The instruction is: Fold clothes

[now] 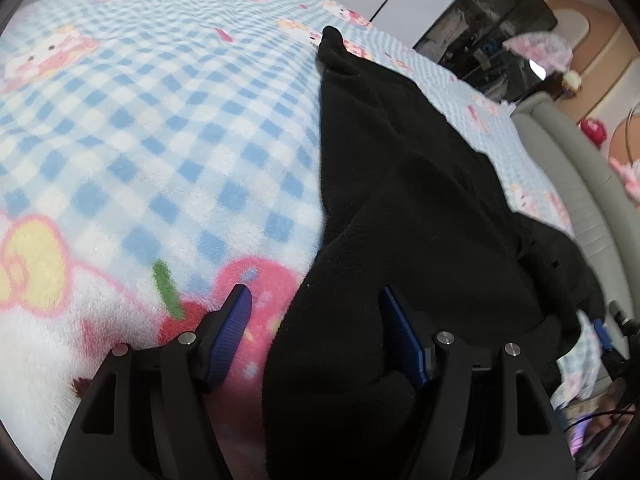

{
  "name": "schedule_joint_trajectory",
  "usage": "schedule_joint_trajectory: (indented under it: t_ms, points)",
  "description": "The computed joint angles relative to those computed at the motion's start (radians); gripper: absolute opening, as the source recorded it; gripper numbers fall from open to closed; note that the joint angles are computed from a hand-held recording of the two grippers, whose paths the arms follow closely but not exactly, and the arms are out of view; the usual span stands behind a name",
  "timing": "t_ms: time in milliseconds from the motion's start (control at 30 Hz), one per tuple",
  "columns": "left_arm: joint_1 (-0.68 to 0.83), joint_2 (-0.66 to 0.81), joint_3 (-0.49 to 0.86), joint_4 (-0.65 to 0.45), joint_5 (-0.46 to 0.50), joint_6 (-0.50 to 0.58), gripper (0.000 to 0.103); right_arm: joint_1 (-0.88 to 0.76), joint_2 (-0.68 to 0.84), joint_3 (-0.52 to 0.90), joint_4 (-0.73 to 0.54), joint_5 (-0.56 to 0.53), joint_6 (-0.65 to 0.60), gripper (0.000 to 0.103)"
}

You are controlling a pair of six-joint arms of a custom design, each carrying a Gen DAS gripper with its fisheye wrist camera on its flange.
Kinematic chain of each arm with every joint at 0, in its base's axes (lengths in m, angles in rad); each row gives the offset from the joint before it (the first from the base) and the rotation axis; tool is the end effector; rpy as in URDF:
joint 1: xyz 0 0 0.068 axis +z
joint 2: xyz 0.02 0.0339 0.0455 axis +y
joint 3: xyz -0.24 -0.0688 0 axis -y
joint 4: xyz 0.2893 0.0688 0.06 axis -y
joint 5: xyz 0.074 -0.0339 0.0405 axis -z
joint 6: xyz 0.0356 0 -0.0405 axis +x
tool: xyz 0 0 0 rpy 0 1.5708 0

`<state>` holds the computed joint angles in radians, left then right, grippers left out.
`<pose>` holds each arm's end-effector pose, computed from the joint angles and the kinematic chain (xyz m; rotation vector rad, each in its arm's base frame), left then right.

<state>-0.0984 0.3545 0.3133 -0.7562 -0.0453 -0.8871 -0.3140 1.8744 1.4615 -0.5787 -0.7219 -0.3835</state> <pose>0.1624 -0.0144 0.1664 -0.9455 2.2142 -0.4157 0.4219 -0.1123 0.1971 -0.3390 2.2935 0.5828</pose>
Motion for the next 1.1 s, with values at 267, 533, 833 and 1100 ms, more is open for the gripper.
schedule_joint_trajectory:
  t_ms: [267,533,833,1100]
  points:
    - [-0.004,0.016,-0.010,0.031,-0.002,0.002,0.069,0.273,0.114,0.007,0.085,0.408,-0.137,0.061]
    - [-0.019,0.018,-0.013,0.032,-0.015,0.007,0.070,-0.073,0.019,-0.020,0.167,0.115,0.077,0.009]
    - [-0.292,-0.027,0.081,-0.109,-0.355,-0.100,0.067,-0.307,0.357,0.404,-0.311,-0.008,0.014,0.053]
    - [-0.334,0.328,0.354,-0.019,-0.395,0.151,0.067,-0.203,0.543,0.630,-0.534,-0.015,-0.036,0.073]
